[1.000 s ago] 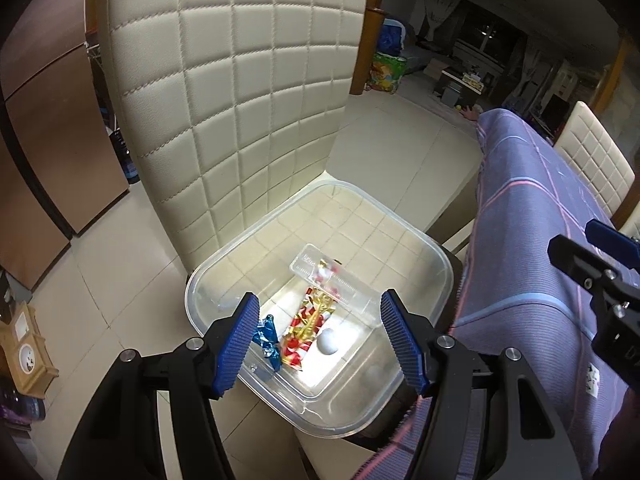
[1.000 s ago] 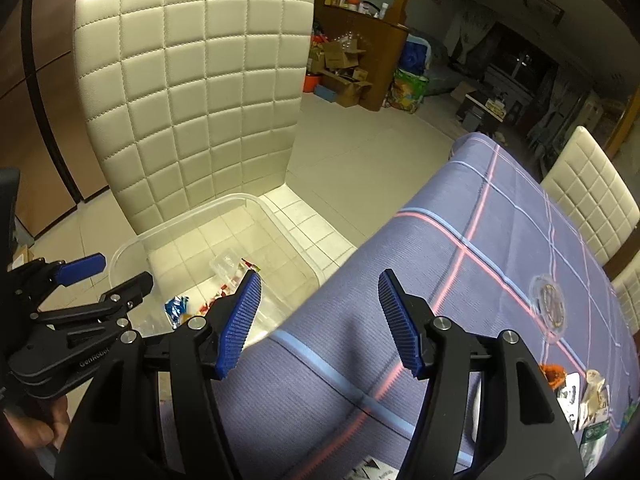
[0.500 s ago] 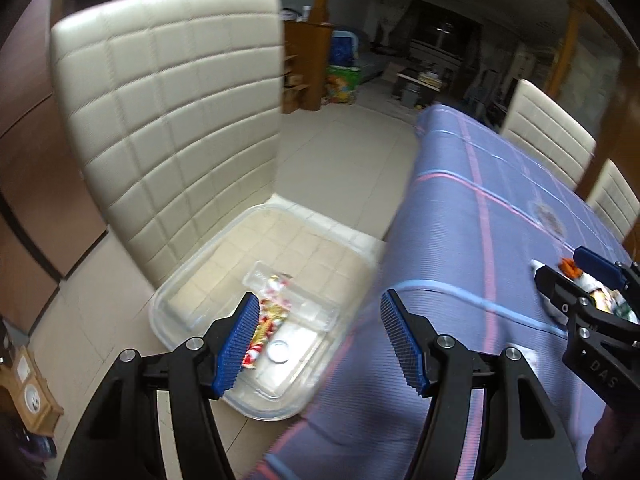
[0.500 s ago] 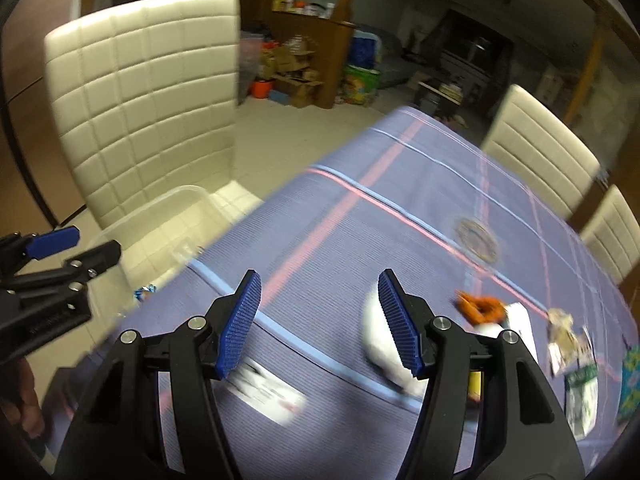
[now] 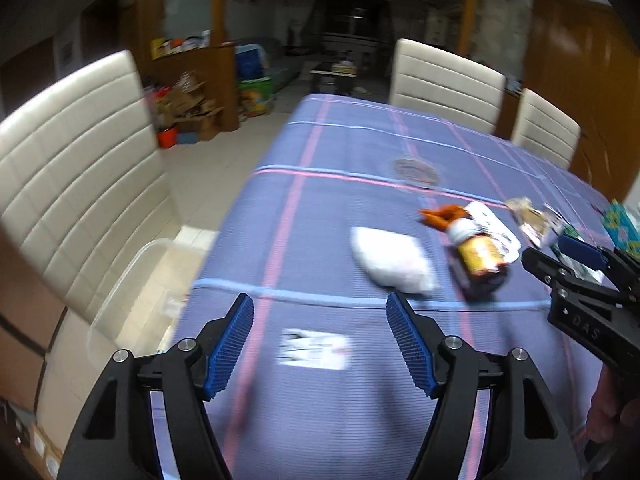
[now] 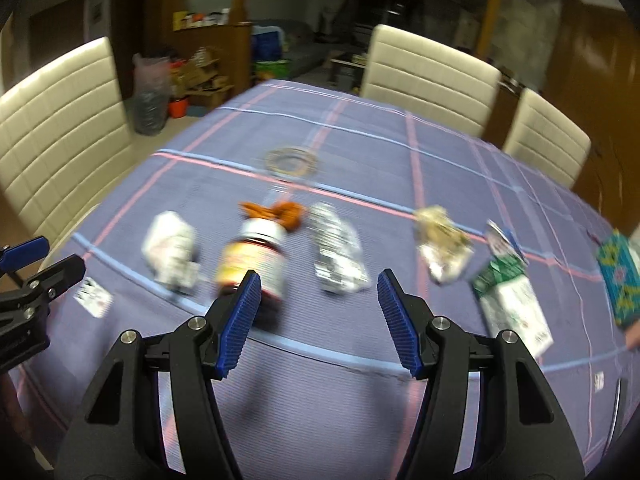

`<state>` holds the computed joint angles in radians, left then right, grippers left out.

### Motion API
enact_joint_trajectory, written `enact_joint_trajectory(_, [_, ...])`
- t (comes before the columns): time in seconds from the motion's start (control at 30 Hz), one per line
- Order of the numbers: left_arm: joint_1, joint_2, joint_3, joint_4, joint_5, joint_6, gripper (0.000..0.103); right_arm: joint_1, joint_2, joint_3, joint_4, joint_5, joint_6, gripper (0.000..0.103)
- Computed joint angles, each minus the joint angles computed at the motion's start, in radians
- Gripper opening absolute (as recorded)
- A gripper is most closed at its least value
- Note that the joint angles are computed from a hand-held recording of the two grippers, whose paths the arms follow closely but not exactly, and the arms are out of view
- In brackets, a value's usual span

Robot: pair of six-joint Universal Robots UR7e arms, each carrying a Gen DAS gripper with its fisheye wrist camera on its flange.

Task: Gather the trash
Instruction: 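Move both tools back over the table toward the milk carton and bottle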

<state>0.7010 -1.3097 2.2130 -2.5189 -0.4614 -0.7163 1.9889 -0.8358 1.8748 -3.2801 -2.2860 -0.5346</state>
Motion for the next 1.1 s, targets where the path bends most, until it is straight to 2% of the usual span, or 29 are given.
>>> enact_joint_trajectory(0.17, [-0.013,0.108,-0.063,-0.073,-0.055,0.075,0.068,-0.05,-0.063,0.043,-0.041,-0.003,-0.022,0.061])
enact_joint_trajectory(0.27, [-0.014,0.174,-0.109,-0.108,-0.086,0.118,0.072,-0.076,-0.091,0.059,-0.079,-0.008,-0.046,0.062])
enact_joint_trajectory(0.43, [-0.014,0.27,-0.185,-0.115,-0.105,0.162,0.072,-0.12,-0.123,0.061,-0.108,-0.015,-0.069,0.063])
enact_joint_trajectory(0.57, [-0.007,0.32,-0.231,-0.089,-0.09,0.157,0.072,-0.163,-0.152,0.051,-0.061,-0.005,-0.041,0.066])
enact_joint_trajectory(0.7, [0.016,0.349,-0.274,-0.031,-0.101,0.116,0.072,-0.194,-0.16,0.037,-0.031,0.009,-0.043,0.067])
enact_joint_trajectory(0.8, [0.026,0.362,-0.287,-0.014,-0.094,0.093,0.072,-0.204,-0.15,0.027,-0.054,0.016,-0.06,0.071])
enact_joint_trajectory(0.93, [0.036,0.376,-0.301,0.007,-0.084,0.083,0.072,-0.22,-0.143,0.003,0.0,0.024,-0.027,0.071])
enact_joint_trajectory(1.03, [0.039,0.385,-0.304,-0.006,-0.083,0.109,0.072,-0.226,-0.129,-0.007,-0.003,0.014,-0.023,0.065])
enact_joint_trajectory(1.07, [0.038,0.387,-0.302,-0.017,-0.082,0.121,0.07,-0.226,-0.127,-0.007,-0.002,0.014,-0.022,0.062])
enact_joint_trajectory(1.1, [0.035,0.388,-0.296,-0.034,-0.079,0.138,0.061,-0.226,-0.126,-0.006,-0.008,0.014,-0.025,0.061])
